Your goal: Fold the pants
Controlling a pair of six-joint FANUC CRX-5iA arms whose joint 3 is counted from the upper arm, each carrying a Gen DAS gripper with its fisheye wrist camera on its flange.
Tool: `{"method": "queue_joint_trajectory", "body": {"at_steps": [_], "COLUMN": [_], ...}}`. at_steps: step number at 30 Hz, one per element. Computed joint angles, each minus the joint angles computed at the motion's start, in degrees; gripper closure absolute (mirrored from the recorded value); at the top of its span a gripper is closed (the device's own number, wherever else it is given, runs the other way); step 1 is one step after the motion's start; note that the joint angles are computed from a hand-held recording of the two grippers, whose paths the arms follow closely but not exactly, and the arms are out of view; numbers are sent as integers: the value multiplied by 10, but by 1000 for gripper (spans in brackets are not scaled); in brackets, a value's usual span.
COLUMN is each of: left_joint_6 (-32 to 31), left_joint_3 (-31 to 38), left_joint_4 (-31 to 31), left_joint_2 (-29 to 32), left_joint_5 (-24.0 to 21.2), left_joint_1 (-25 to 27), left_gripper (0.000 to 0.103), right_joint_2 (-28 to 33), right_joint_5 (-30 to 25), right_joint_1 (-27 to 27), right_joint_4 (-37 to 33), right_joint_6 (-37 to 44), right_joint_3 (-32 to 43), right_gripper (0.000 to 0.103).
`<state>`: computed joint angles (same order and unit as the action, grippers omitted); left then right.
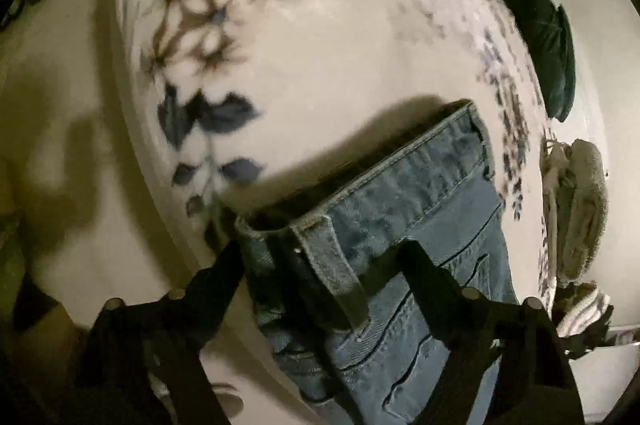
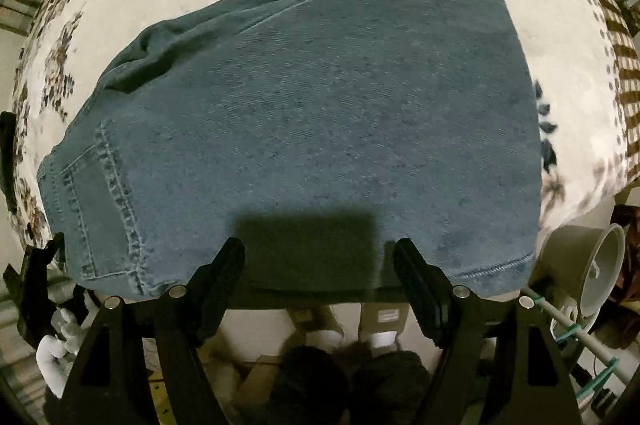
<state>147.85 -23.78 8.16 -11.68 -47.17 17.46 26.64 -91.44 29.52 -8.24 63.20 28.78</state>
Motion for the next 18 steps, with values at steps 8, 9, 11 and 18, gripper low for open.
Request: {"method": "queue_joint_trajectory", "body": {"at_steps": [8, 9, 11, 18], "left_joint_6": [50, 36, 46, 109], "left_joint_3": [2, -35, -40, 162], "left_joint_4": [-50, -8, -13, -221], "left_joint_2": [-7, -15, -19, 36], "left_joint_5": [32, 82, 100, -75], "left_joint_1": [-27, -12, -11, -118], "left_gripper": [54, 53, 54, 76], "right_joint_2": [12, 13, 17, 34], "right_joint_5": [-5, -5, -4, -18], "right_joint_1": [-1, -1, -2, 14], "right_joint_4": [-2, -4, -7, 32], "right_joint_6": [-5, -4, -1, 2], "right_joint_3": [16, 18, 24, 40], "right_gripper": [24, 24, 24, 12]}}
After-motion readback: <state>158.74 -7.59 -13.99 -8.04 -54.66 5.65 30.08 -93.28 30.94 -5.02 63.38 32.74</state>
